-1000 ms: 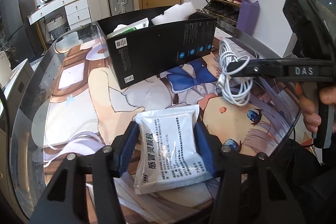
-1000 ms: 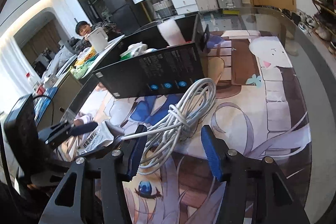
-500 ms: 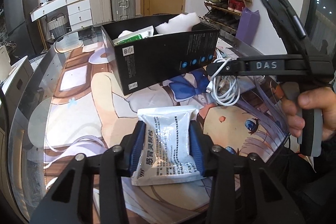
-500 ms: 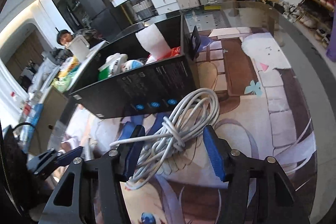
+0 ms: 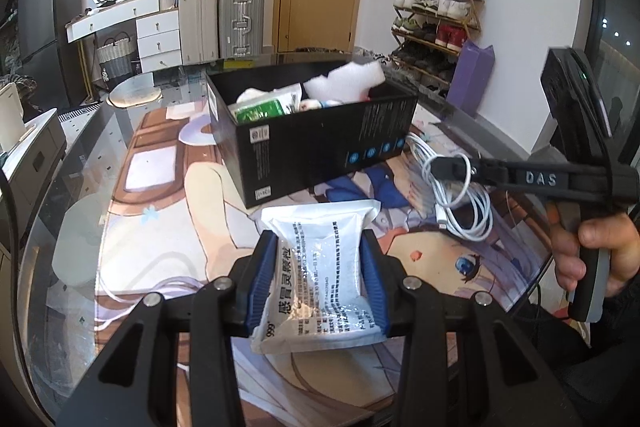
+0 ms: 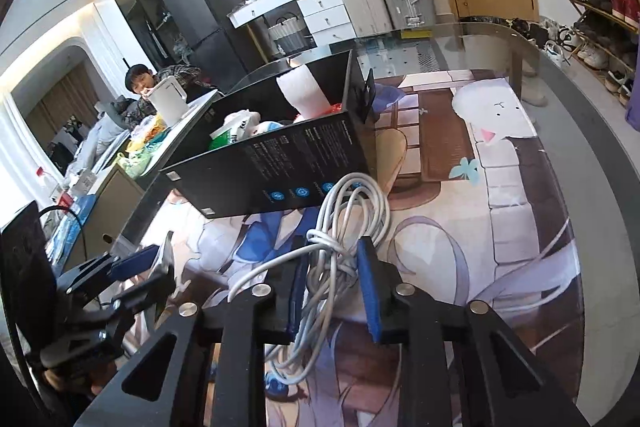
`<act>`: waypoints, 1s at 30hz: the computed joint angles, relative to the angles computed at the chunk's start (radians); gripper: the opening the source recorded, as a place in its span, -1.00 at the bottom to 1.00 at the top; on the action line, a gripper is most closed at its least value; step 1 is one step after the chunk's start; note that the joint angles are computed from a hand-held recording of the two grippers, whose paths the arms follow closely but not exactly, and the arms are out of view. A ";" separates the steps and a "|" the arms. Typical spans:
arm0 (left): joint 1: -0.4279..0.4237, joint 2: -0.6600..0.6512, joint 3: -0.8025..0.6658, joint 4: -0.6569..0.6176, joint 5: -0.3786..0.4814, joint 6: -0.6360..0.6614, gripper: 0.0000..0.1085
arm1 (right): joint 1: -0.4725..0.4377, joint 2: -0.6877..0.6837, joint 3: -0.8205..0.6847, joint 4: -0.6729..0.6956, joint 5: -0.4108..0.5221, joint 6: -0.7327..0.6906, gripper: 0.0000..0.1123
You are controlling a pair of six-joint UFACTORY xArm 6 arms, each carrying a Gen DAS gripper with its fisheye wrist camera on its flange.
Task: Organize soft objects
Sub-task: 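Carry the white packet and white cable into the black box and release both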
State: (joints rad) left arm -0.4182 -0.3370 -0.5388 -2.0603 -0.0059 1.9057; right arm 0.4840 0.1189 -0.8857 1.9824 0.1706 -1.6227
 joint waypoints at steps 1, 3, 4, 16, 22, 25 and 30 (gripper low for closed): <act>0.004 -0.002 -0.002 -0.007 0.002 0.006 -0.25 | 0.002 -0.004 0.001 0.017 -0.010 -0.022 -0.56; 0.010 -0.007 -0.007 -0.005 0.000 0.002 -0.25 | 0.000 -0.014 0.006 0.043 -0.008 -0.051 -0.56; 0.014 -0.007 -0.012 -0.018 0.001 0.015 -0.25 | -0.003 -0.021 0.012 0.050 -0.001 -0.059 -0.56; 0.081 -0.037 -0.064 -0.171 0.021 0.147 -0.25 | -0.014 -0.144 0.053 0.147 0.029 -0.215 -0.56; 0.111 -0.025 -0.113 -0.205 0.030 0.187 -0.25 | -0.007 -0.193 0.040 0.188 0.016 -0.305 -0.56; 0.125 0.008 -0.164 -0.273 0.027 0.256 -0.25 | 0.009 -0.194 0.011 0.189 -0.005 -0.337 -0.56; 0.145 0.071 -0.245 -0.354 0.034 0.333 -0.25 | 0.020 -0.160 -0.050 0.096 0.003 -0.269 -0.57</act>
